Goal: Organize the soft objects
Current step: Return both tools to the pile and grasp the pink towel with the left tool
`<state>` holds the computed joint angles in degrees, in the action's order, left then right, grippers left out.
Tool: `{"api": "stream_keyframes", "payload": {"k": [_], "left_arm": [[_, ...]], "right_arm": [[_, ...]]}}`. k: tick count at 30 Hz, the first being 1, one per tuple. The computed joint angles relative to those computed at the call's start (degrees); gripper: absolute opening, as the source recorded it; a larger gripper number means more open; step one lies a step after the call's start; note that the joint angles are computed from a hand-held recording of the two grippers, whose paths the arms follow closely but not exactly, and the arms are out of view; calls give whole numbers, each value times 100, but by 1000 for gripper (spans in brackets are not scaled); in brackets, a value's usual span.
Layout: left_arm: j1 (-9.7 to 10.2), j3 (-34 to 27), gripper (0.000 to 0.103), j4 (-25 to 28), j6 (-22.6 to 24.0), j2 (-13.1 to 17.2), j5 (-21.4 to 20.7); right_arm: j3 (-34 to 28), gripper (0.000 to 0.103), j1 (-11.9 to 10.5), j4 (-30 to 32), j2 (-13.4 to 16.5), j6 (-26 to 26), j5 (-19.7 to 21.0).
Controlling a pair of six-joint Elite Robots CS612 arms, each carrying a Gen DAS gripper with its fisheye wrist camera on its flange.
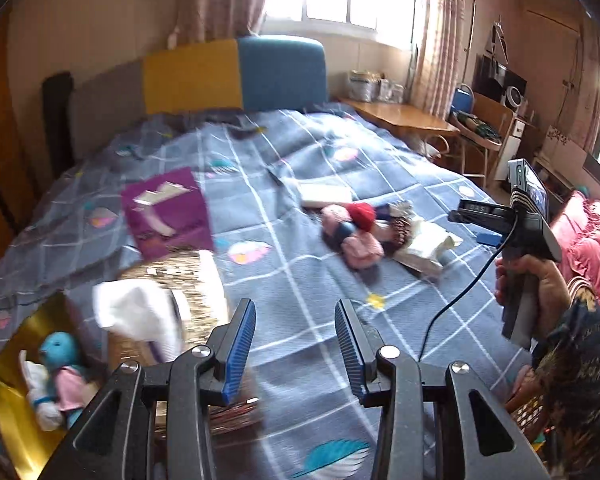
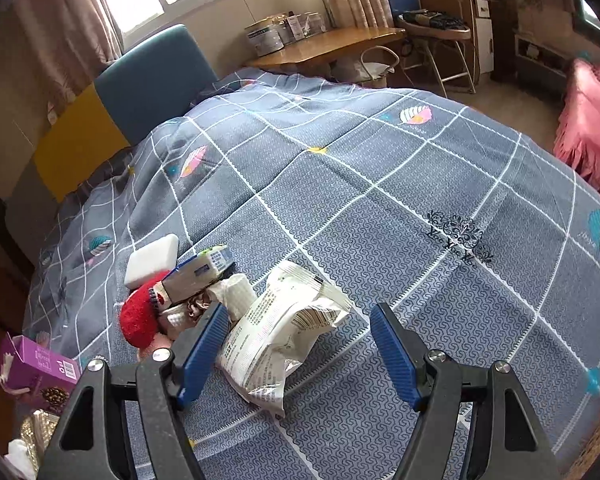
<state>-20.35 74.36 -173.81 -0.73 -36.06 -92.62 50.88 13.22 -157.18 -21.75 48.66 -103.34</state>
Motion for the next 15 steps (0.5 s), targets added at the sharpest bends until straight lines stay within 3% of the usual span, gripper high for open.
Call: {"api": "stream_keyframes", "payload": {"k": [4, 10, 15], "left_arm": [[-93, -589, 41, 839, -106, 304, -149], [-143, -1369, 41, 1617, -510, 749, -210], [-211, -2077, 42, 2216, -537, 1121, -259]], "right_arm": [[-38, 74, 1, -51, 21, -101, 133], [-28, 75, -16, -125, 28, -112, 333], [-4, 76, -48, -233, 36, -58, 594]]}}
